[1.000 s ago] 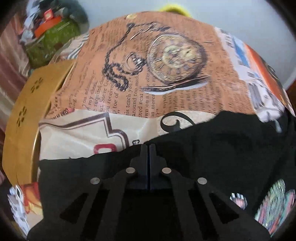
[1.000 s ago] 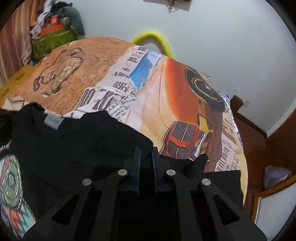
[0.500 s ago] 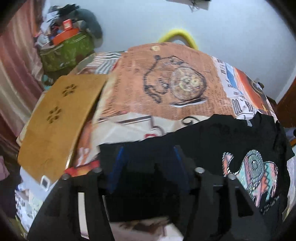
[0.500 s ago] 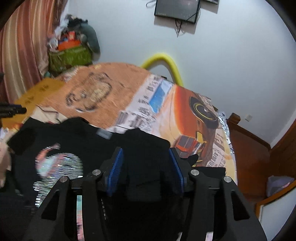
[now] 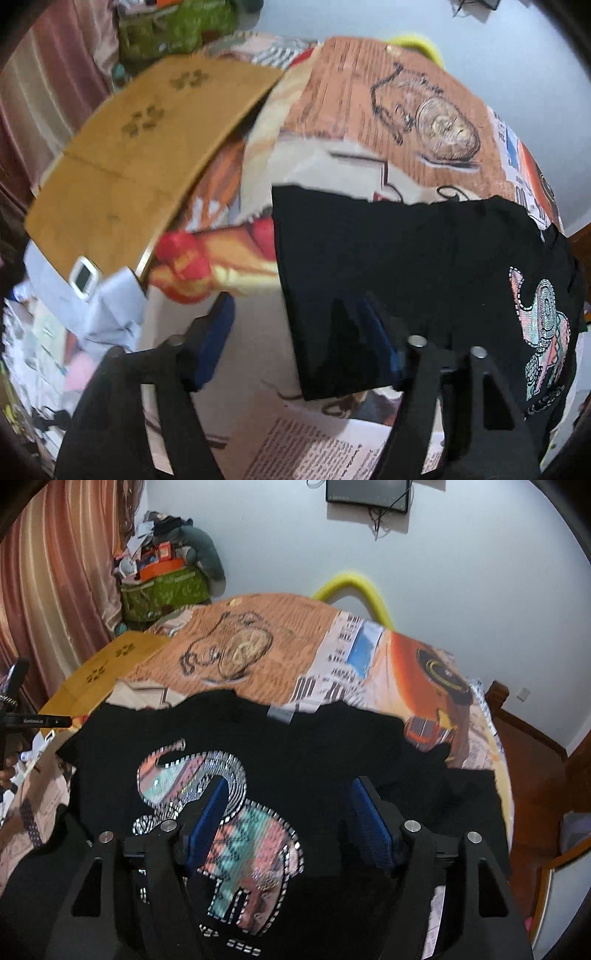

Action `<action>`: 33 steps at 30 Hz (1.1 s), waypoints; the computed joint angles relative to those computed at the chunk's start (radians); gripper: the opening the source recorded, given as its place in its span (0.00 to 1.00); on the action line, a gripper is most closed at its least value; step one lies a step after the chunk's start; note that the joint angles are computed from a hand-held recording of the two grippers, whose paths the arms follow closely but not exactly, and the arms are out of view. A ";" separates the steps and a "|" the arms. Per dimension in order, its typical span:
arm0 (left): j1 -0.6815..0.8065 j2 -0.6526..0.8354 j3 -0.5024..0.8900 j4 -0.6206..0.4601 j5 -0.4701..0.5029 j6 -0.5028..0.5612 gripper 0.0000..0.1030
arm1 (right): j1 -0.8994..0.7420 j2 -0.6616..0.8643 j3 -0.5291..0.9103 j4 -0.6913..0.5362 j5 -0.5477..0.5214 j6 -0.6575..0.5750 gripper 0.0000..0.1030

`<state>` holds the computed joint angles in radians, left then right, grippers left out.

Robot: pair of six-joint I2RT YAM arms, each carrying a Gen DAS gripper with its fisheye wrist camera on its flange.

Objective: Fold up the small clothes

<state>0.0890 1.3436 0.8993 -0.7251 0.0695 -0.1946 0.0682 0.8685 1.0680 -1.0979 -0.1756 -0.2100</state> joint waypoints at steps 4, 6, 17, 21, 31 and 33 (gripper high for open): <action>-0.016 0.036 -0.030 0.064 0.006 -0.006 0.57 | 0.002 -0.008 -0.029 -0.007 0.006 0.007 0.64; -0.040 0.050 -0.037 0.086 -0.016 0.000 0.38 | -0.008 -0.008 -0.038 -0.009 0.000 0.006 0.64; -0.134 -0.051 0.002 0.073 -0.213 0.004 0.01 | -0.106 -0.042 -0.051 -0.048 -0.051 -0.062 0.64; -0.212 -0.106 0.119 -0.003 -0.239 -0.005 0.01 | -0.162 -0.045 -0.044 -0.056 -0.092 -0.095 0.64; -0.557 0.060 0.434 -0.103 -0.255 -0.120 0.01 | -0.265 -0.062 -0.035 -0.085 -0.189 -0.168 0.64; -0.617 0.111 0.453 -0.099 -0.264 -0.143 0.01 | -0.286 -0.067 -0.035 -0.093 -0.203 -0.187 0.64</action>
